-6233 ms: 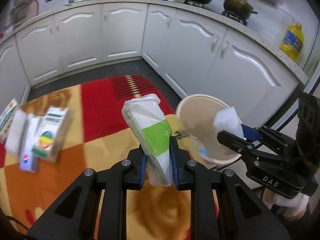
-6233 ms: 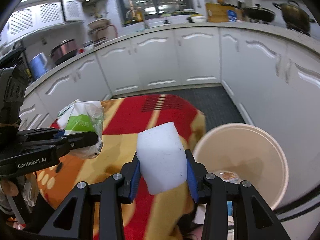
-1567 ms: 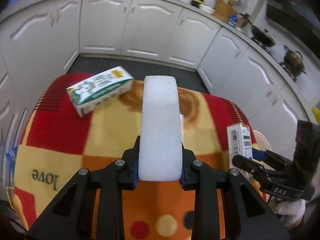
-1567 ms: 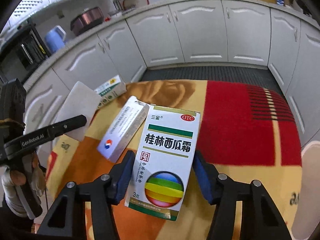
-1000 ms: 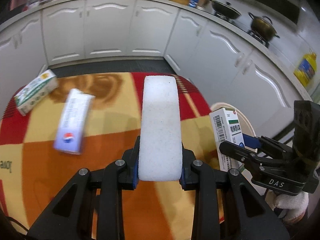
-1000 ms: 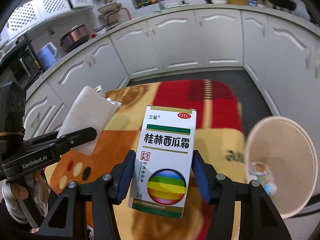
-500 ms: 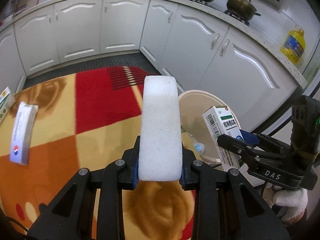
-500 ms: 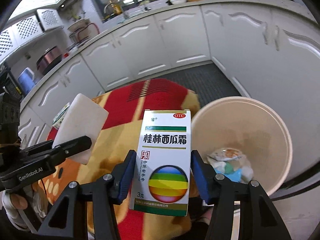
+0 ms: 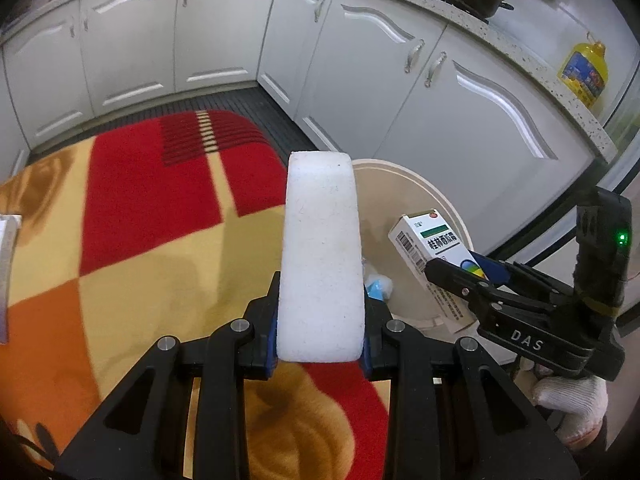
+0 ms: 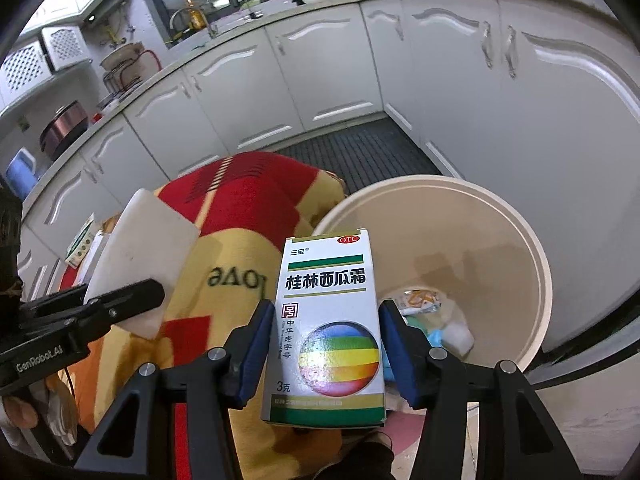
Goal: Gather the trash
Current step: 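Carry both items over the white bin and open both tools, then move both open tools away from the bin toward the table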
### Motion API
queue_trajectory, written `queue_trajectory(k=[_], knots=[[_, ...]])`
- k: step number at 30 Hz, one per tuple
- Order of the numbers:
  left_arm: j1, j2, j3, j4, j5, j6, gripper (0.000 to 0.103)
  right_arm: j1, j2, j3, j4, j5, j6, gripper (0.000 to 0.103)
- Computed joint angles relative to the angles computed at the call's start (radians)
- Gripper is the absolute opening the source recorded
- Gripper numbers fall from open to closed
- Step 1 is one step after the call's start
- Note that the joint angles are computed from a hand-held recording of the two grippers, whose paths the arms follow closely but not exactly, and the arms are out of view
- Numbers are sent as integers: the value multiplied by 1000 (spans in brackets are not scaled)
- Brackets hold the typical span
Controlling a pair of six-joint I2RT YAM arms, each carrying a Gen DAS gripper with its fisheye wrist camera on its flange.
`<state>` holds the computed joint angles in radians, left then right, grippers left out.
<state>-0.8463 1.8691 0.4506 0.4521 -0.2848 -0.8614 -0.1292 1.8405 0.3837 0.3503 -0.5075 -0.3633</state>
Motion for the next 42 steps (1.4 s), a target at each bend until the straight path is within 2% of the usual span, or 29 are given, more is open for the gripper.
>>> queue_trajectory(k=[10,11,12,13,14,23,35,42], knots=[[55,144,106,82,134,35,30,-38,79,56,37,54,29,52],[58,154,109,86,137,33,39,-37,86,62,43,68,36,58],[64,167,117,94,138,31,58,-38,89,61,59,78,45,61],[67,173,114,110,142,30,65,-43,91,61,69,84,51,70],[71,179,109,132,150,28,70,-50,92,58,77,83,55,71],[62,151,86,105,121,44,69,-78,132,89,40,71,57,71],[39,66,4,96,37,30,69,-25,70,45,48,92,75,71],[13,-6,-70,68,-54,-5,69,39,8,-8,59,96,98,71]])
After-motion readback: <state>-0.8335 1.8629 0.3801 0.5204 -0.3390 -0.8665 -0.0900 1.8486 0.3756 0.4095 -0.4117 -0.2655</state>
